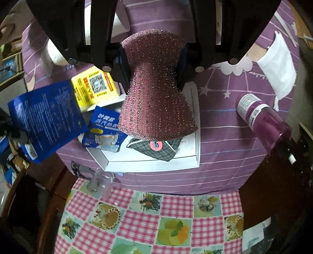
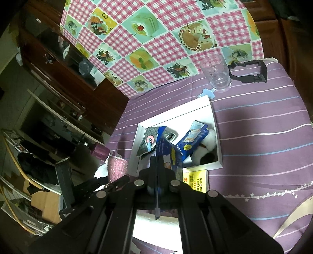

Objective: Organize soft objects

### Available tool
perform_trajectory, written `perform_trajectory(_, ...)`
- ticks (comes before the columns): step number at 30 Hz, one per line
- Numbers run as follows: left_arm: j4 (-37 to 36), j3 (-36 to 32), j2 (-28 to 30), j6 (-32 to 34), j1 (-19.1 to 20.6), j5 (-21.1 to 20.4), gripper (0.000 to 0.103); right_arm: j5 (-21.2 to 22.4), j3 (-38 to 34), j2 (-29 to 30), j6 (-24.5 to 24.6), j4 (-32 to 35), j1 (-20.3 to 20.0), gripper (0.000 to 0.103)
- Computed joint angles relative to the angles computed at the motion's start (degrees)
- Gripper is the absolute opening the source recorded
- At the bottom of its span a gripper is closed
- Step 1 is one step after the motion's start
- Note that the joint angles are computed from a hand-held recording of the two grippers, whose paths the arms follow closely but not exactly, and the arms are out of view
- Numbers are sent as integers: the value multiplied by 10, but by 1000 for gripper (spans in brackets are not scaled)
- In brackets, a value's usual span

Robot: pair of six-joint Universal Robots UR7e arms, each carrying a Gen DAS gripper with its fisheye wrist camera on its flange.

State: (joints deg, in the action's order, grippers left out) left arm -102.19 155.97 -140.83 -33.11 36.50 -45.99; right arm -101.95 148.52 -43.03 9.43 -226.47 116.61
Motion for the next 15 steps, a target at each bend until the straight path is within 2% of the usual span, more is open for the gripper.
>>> perform_trajectory(2, -32, 4, 10, 13, 12, 7, 41, -2, -5, 4, 2, 3, 2, 1)
perform_trajectory(5, -63, 8, 18, 27, 17, 17, 41, -28, -15, 9, 7, 13, 14, 1)
perform_trajectory(8, -120, 14, 27, 57, 30, 11, 42, -34, -18, 13, 7, 15, 14, 1)
perform_trajectory(12, -158, 23, 33, 71, 37, 21, 42, -35, -22, 21, 8, 7, 14, 1)
perform_trajectory(15, -218, 29, 42, 112, 58, -1, 42, -26, -23, 21, 11, 7, 12, 1)
